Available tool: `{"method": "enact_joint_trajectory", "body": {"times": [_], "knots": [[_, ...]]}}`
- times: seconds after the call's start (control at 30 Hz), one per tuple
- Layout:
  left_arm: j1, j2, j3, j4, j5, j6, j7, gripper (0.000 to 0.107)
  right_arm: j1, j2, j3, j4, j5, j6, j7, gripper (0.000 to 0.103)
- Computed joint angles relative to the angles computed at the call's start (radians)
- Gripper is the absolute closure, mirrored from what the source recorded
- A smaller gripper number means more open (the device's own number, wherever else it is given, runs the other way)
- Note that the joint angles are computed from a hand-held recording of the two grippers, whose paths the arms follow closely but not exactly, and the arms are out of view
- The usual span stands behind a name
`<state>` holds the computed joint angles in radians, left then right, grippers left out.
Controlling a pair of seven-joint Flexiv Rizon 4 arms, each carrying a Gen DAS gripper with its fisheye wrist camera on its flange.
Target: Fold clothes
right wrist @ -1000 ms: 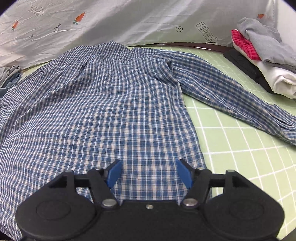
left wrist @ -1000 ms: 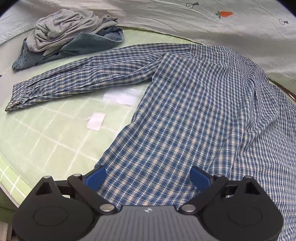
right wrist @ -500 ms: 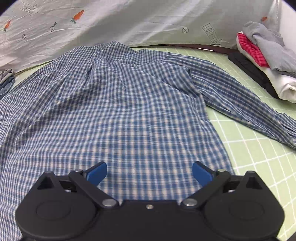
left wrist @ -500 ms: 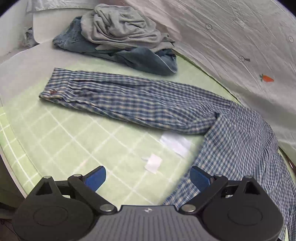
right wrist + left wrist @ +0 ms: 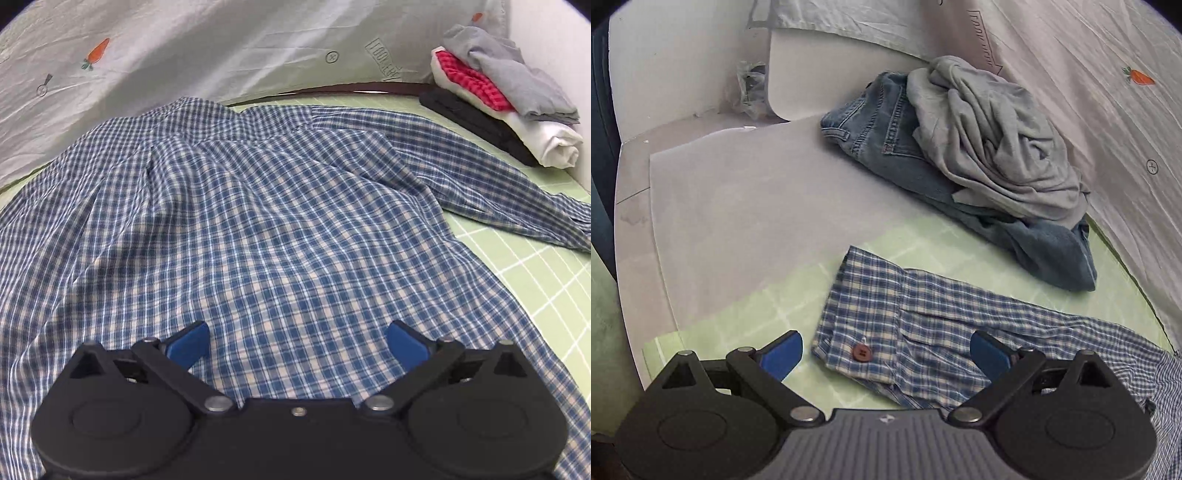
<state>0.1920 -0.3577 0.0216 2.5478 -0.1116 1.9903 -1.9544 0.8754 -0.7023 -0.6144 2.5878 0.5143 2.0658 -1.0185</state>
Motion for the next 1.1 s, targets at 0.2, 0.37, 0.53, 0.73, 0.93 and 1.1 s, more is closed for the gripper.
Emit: {"method": "enact_joint_trajectory", "body": {"times": [0.2,0.37,0.53,0.73,0.93,1.1], "knots": [[-0.086,-0.061,0.073,-0.054,-0.034,-0.014,0.146,0.01,0.116,-0.081,-0.096,-0.023,0.043,-0.069,0.11,0.0],[-0.221,-0.115,0.139,-0.048,-0.15,0.062,0.216,0.038,0.157,-0.095,-0.147,-0.012,-0.007,-0.104,0.183,0.0],[-0.075,-0.099,0.028,-0.024,-0.051,0.112,0.176,0.086,0.138,-0.08,-0.141,0.004,-0.046,-0.082,0.191,0.0],[0.126,-0.058,-0.131,-0.024,0.2,0.167,0.035,0.089,0.108,-0.099,-0.11,-0.001,-0.034,-0.032,0.177,0.0],[0.172,-0.014,-0.268,-0.087,0.398,0.158,-0.071,0.09,0.047,-0.086,-0.047,-0.001,-0.019,0.036,0.114,0.0],[0.236,-0.073,-0.501,-0.202,0.554,0.106,-0.168,0.089,-0.017,-0.062,0.028,0.001,0.002,0.099,0.035,0.0]]}}
